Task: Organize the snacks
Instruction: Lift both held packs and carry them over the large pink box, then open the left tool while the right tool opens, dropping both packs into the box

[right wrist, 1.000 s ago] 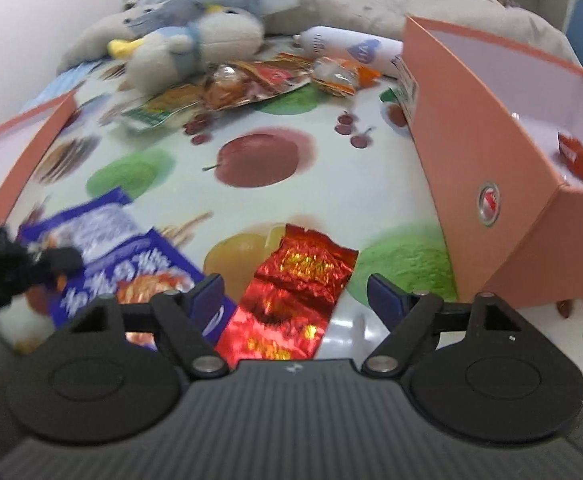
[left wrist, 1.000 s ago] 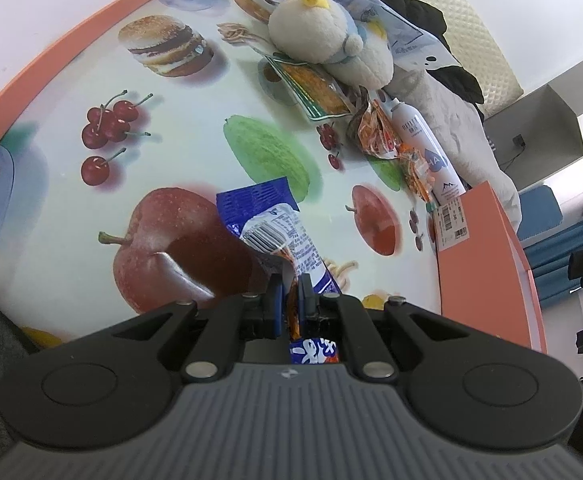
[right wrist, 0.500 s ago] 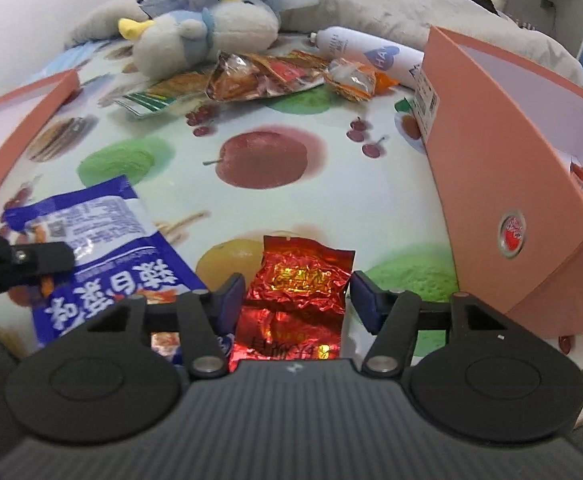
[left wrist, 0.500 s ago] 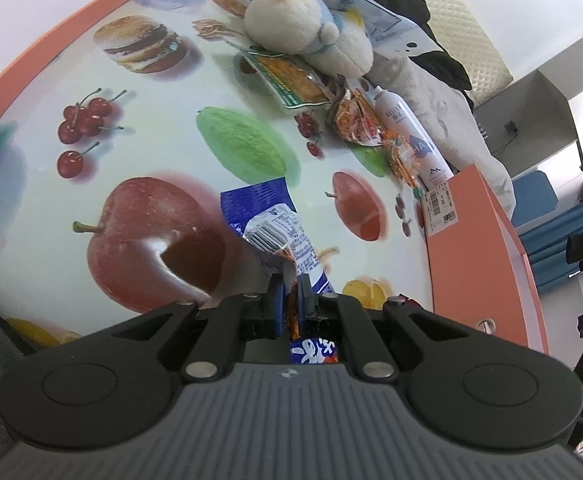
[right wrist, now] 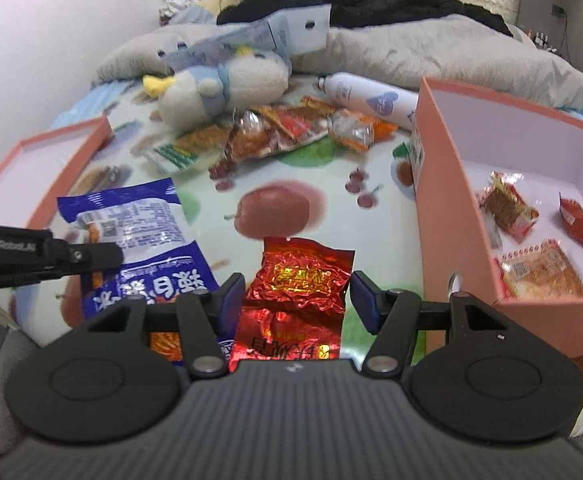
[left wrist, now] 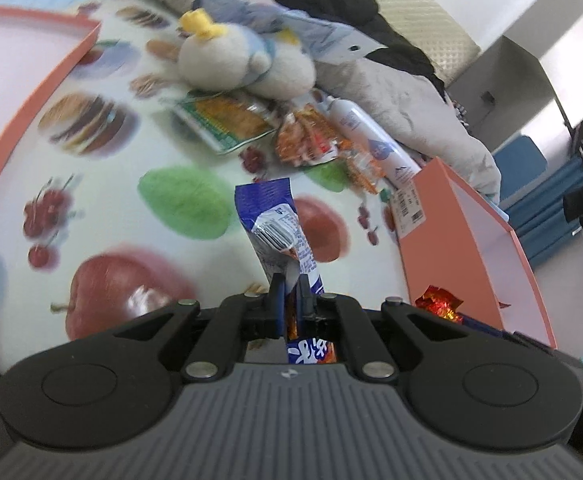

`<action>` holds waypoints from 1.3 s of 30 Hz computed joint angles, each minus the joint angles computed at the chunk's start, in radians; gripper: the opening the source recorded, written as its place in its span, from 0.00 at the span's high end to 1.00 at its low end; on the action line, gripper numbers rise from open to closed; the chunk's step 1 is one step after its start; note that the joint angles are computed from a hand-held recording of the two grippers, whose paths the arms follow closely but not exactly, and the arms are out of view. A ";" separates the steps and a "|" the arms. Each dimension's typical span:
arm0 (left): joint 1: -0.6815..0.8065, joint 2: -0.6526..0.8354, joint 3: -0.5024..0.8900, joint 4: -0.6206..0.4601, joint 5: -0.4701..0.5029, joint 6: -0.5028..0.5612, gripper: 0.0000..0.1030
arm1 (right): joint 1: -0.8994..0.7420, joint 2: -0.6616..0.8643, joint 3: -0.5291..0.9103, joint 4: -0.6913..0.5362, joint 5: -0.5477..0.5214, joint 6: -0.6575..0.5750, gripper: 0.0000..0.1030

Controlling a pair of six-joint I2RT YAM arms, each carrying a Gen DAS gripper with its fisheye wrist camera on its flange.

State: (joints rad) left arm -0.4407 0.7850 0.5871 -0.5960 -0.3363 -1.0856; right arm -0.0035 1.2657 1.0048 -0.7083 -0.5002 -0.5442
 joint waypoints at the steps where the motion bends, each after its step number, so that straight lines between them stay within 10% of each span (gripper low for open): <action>1: 0.001 0.013 0.022 -0.005 0.001 0.012 0.94 | -0.006 0.003 0.018 -0.010 -0.014 -0.001 0.41; 23: 0.004 0.437 0.768 -0.086 -0.033 0.417 0.94 | -0.191 0.174 0.514 -0.045 -0.288 0.067 0.41; 39: -0.033 0.996 1.404 -0.195 0.115 0.534 0.94 | -0.329 0.536 0.934 -0.159 -0.189 0.053 0.41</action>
State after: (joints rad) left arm -0.4739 1.7807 1.9907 -0.7910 -0.2216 -0.5520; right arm -0.3323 1.8020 1.9389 -0.8672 -0.6890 -0.4911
